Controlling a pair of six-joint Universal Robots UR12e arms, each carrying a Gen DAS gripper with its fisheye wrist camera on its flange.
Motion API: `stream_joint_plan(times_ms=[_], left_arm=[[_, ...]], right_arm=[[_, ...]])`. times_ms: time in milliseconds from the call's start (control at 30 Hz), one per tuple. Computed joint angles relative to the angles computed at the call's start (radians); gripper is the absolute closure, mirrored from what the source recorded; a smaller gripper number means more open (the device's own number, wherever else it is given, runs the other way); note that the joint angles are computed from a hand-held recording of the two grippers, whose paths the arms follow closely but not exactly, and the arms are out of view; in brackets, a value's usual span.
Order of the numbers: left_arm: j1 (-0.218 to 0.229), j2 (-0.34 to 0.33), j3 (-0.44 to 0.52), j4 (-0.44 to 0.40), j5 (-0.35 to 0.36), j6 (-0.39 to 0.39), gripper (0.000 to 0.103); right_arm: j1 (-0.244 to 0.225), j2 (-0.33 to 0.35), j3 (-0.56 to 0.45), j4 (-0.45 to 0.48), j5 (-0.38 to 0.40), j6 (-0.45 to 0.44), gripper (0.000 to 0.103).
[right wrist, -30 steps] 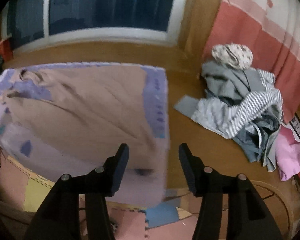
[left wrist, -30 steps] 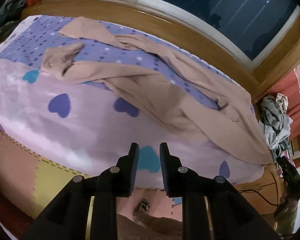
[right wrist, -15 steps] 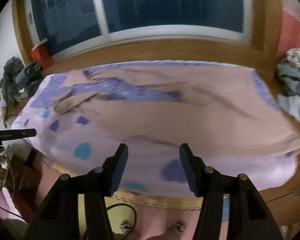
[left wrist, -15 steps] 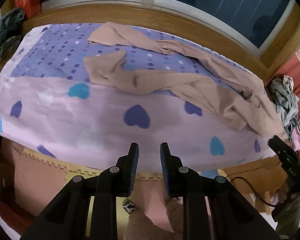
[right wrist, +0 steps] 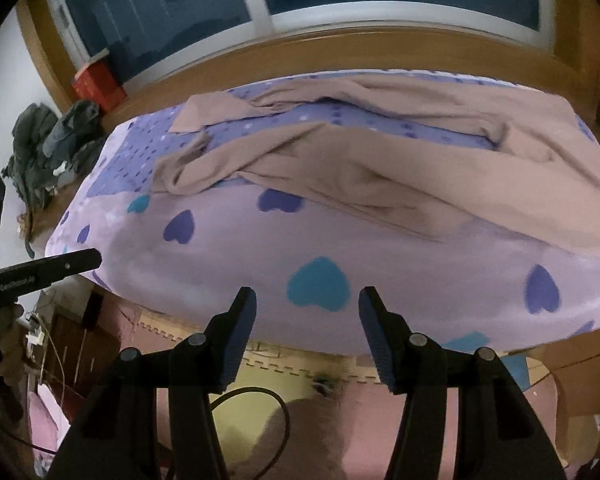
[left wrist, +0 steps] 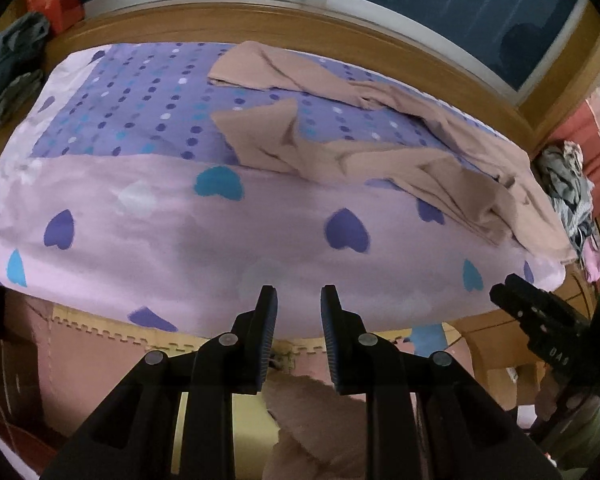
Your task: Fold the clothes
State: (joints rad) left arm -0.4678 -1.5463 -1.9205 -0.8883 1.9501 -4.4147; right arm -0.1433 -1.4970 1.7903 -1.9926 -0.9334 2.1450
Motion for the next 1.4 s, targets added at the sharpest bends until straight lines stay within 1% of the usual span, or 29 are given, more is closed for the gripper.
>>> stream_joint_plan(times_ms=[67,133,200,233,300,367,400,467,567,667,800,900,1033,1167,1233,1267,1300,1333,1367,1400], left_arm=[[0.013,0.020,-0.017,0.000,-0.005,0.004,0.081],[0.031,0.042,-0.031,-0.018,-0.007,0.022,0.081],[0.055,0.065,-0.041,-0.049,-0.014,0.043,0.081],[0.071,0.078,-0.052,-0.048,-0.027,0.058,0.081],[0.107,0.105,-0.078,-0.020,-0.064,0.100,0.081],[0.148,0.125,-0.105,0.022,-0.103,0.154,0.081],[0.169,0.135,-0.118,0.041,-0.124,0.181,0.081],[0.198,0.143,-0.132,0.063,-0.146,0.206,0.081],[0.232,0.147,-0.153,0.120,-0.178,0.248,0.081],[0.280,0.145,-0.174,0.184,-0.255,0.316,0.081],[0.331,0.121,-0.176,0.208,-0.342,0.394,0.081],[0.373,0.105,-0.183,0.222,-0.418,0.443,0.081],[0.435,0.090,-0.206,0.276,-0.541,0.515,0.081],[0.483,0.076,-0.221,0.334,-0.635,0.579,0.081],[0.506,0.068,-0.230,0.368,-0.689,0.606,0.081],[0.516,0.064,-0.235,0.386,-0.716,0.624,0.081],[0.525,0.057,-0.239,0.409,-0.743,0.654,0.081],[0.530,0.051,-0.241,0.428,-0.762,0.684,0.081],[0.533,0.047,-0.242,0.442,-0.772,0.711,0.083],[0.537,0.046,-0.243,0.455,-0.782,0.737,0.087]], right_arm=[[0.018,-0.005,0.010,-0.011,0.013,0.002,0.049],[0.042,-0.001,0.009,-0.012,0.027,0.010,0.049],[0.071,0.005,0.002,0.001,0.028,0.007,0.049],[0.088,0.009,-0.005,0.013,0.025,-0.003,0.049],[0.117,0.011,-0.009,-0.003,0.024,-0.001,0.049],[0.135,0.015,-0.008,-0.026,0.041,0.020,0.049],[0.145,0.018,-0.008,-0.038,0.051,0.037,0.049],[0.170,0.031,-0.012,-0.059,0.067,0.106,0.049],[0.198,0.044,-0.028,-0.048,0.061,0.154,0.049],[0.218,0.043,-0.023,-0.090,0.054,0.167,0.049],[0.243,0.057,-0.030,-0.113,0.037,0.199,0.049],[0.269,0.082,-0.049,-0.124,0.013,0.257,0.049],[0.300,0.120,-0.083,-0.133,-0.013,0.352,0.049],[0.332,0.127,-0.078,-0.196,-0.081,0.427,0.049],[0.349,0.126,-0.070,-0.228,-0.119,0.447,0.054],[0.357,0.123,-0.064,-0.247,-0.137,0.447,0.063],[0.364,0.121,-0.058,-0.265,-0.156,0.447,0.079],[0.372,0.119,-0.052,-0.283,-0.174,0.446,0.088],[0.379,0.114,-0.040,-0.319,-0.193,0.465,0.094],[0.385,0.108,-0.027,-0.361,-0.212,0.490,0.097]])
